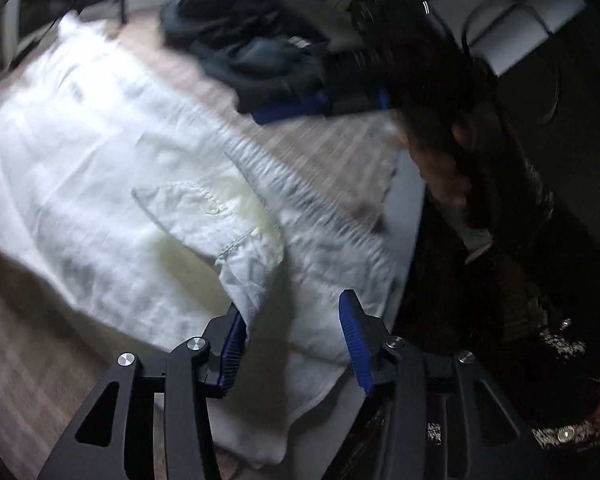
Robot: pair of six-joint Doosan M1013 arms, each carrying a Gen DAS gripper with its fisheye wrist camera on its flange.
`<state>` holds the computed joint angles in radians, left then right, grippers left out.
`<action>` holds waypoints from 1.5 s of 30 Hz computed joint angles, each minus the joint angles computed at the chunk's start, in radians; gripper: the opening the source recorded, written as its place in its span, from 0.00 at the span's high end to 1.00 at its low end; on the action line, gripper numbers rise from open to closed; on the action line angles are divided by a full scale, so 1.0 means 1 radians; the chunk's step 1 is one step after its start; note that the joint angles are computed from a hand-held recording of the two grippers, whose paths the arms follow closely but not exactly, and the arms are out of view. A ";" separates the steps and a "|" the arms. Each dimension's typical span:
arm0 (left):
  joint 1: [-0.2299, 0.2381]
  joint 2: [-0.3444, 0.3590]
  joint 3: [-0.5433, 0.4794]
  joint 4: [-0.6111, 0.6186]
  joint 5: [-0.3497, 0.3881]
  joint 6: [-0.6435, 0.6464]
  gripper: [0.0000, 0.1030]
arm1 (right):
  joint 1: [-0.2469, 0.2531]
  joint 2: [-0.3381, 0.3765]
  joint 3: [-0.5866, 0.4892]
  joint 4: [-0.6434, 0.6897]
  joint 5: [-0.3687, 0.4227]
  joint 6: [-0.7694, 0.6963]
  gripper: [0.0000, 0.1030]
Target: Fold clothes
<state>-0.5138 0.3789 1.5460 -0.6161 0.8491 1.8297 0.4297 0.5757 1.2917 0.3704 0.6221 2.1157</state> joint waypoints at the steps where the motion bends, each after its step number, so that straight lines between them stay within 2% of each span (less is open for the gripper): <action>1: 0.007 -0.010 0.016 -0.010 -0.015 -0.004 0.58 | 0.001 0.028 -0.046 -0.020 0.042 0.003 0.66; 4: 0.028 -0.052 0.067 -0.053 -0.078 0.006 0.56 | 0.012 0.056 -0.106 -0.031 0.157 -0.026 0.66; 5: 0.035 -0.061 0.080 -0.072 -0.099 0.017 0.55 | 0.016 0.049 -0.099 -0.026 0.167 -0.031 0.66; 7: 0.046 -0.070 0.097 -0.103 -0.131 0.038 0.48 | 0.025 0.013 -0.045 -0.004 0.140 -0.034 0.66; 8: 0.049 -0.066 0.093 -0.101 -0.131 0.029 0.48 | 0.028 -0.004 -0.016 -0.001 0.123 -0.017 0.65; 9: 0.054 -0.056 0.087 -0.115 -0.123 0.032 0.48 | 0.030 -0.022 0.015 -0.005 0.104 0.017 0.65; 11: 0.068 -0.025 0.066 -0.158 -0.092 0.031 0.47 | 0.021 -0.046 0.072 0.063 0.058 0.041 0.56; 14: 0.078 0.022 0.025 -0.166 -0.046 0.000 0.48 | 0.016 -0.039 0.092 0.124 0.039 0.047 0.56; 16: 0.077 0.040 0.009 -0.164 -0.049 -0.012 0.53 | 0.016 -0.028 0.089 0.185 0.006 -0.015 0.56; 17: 0.075 0.043 0.006 -0.175 -0.051 0.005 0.58 | 0.016 -0.023 0.087 0.219 -0.010 -0.048 0.56; 18: 0.072 0.040 0.006 -0.183 -0.056 0.025 0.69 | 0.015 -0.023 0.092 0.264 -0.029 -0.080 0.56; 20: 0.062 0.025 0.017 -0.207 -0.075 0.081 0.74 | 0.012 -0.035 0.114 0.360 -0.069 -0.140 0.56; 21: 0.055 0.015 0.026 -0.221 -0.087 0.114 0.80 | 0.013 -0.050 0.129 0.361 -0.085 -0.134 0.56; 24: 0.039 -0.015 0.058 -0.276 -0.115 0.213 0.83 | 0.017 -0.093 0.174 0.306 -0.117 -0.052 0.56; 26: 0.024 -0.037 0.088 -0.319 -0.109 0.287 0.83 | 0.014 -0.112 0.201 0.317 -0.128 -0.036 0.56; 27: 0.013 -0.044 0.098 -0.299 -0.110 0.283 0.82 | 0.011 -0.117 0.208 0.327 -0.126 -0.039 0.56; 30: -0.012 -0.042 0.110 -0.220 -0.112 0.201 0.83 | 0.008 -0.102 0.178 0.257 -0.079 -0.018 0.56; 32: -0.020 -0.037 0.116 -0.192 -0.130 0.123 0.83 | 0.009 -0.071 0.123 0.219 -0.032 -0.070 0.56; 35: -0.042 -0.056 0.136 -0.144 -0.205 0.039 0.82 | 0.014 0.004 -0.011 0.099 0.097 -0.155 0.56; 37: -0.075 -0.069 0.143 -0.040 -0.277 -0.023 0.68 | 0.015 0.069 -0.118 0.032 0.204 -0.208 0.56; 38: -0.084 -0.068 0.143 -0.010 -0.292 -0.043 0.67 | 0.014 0.099 -0.168 0.015 0.249 -0.236 0.56; 41: -0.096 -0.053 0.135 0.038 -0.305 -0.117 0.70 | 0.011 0.168 -0.274 -0.013 0.344 -0.295 0.57; 42: -0.098 -0.046 0.131 0.049 -0.305 -0.143 0.81 | 0.012 0.178 -0.288 -0.014 0.351 -0.318 0.58; 43: -0.099 -0.042 0.129 0.054 -0.307 -0.165 0.92 | 0.013 0.187 -0.302 -0.015 0.359 -0.341 0.68; 44: -0.099 -0.044 0.134 0.043 -0.317 -0.174 0.93 | 0.014 0.194 -0.316 -0.022 0.373 -0.352 0.88; 45: -0.098 -0.047 0.139 0.029 -0.331 -0.188 0.94 | 0.015 0.200 -0.329 -0.033 0.392 -0.353 0.96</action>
<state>-0.6113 0.3323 1.6850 -0.5869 0.5182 1.6421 0.4443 0.7758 0.9626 0.3374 1.0141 1.7626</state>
